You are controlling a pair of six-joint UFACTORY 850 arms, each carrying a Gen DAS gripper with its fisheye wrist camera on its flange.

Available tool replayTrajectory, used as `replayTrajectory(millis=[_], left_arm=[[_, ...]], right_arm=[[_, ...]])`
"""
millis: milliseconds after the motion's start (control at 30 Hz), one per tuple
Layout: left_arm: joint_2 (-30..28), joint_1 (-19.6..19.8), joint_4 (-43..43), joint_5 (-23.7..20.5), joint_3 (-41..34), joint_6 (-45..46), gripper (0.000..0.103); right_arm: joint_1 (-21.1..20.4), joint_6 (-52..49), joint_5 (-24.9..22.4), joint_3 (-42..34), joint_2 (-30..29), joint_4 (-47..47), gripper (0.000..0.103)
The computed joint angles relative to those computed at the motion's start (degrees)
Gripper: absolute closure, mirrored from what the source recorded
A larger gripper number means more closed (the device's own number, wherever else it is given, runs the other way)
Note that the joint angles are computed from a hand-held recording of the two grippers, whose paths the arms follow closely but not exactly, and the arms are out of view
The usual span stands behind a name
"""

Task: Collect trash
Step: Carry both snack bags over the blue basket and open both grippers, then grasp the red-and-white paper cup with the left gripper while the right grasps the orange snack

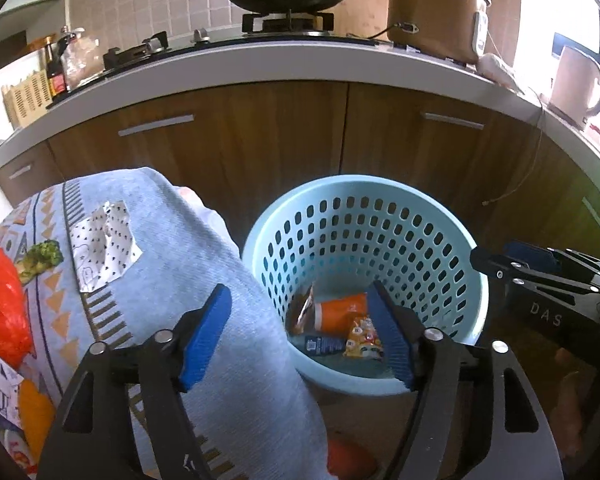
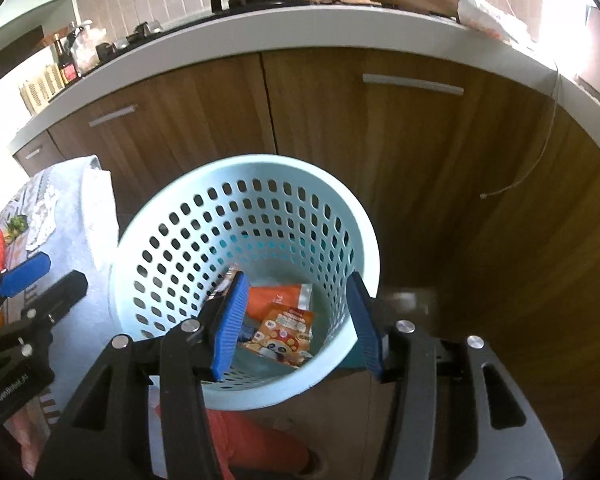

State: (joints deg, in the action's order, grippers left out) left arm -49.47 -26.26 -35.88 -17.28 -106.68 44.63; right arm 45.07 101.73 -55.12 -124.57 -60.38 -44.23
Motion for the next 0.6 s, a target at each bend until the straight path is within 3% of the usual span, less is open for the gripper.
replayTrajectory(millis=[100, 300, 600], left_arm=[[0.64, 0.80, -6.94, -1.15, 0.61, 6.04, 0.034], [0.94, 3.81, -24.32, -7.99, 0.33, 20.26, 0.031], [1.19, 7.41, -32.97, -14.21, 0.28, 23.25, 0.027]], right_arm=[[0.48, -0.46, -1.19, -2.00, -0.60, -1.40, 0.056], [1.16, -0.70, -3.52, -5.32, -1.63, -3.03, 0.054], [1.65, -2.54, -4.97, -9.53, -3.38, -3.44, 0.054]])
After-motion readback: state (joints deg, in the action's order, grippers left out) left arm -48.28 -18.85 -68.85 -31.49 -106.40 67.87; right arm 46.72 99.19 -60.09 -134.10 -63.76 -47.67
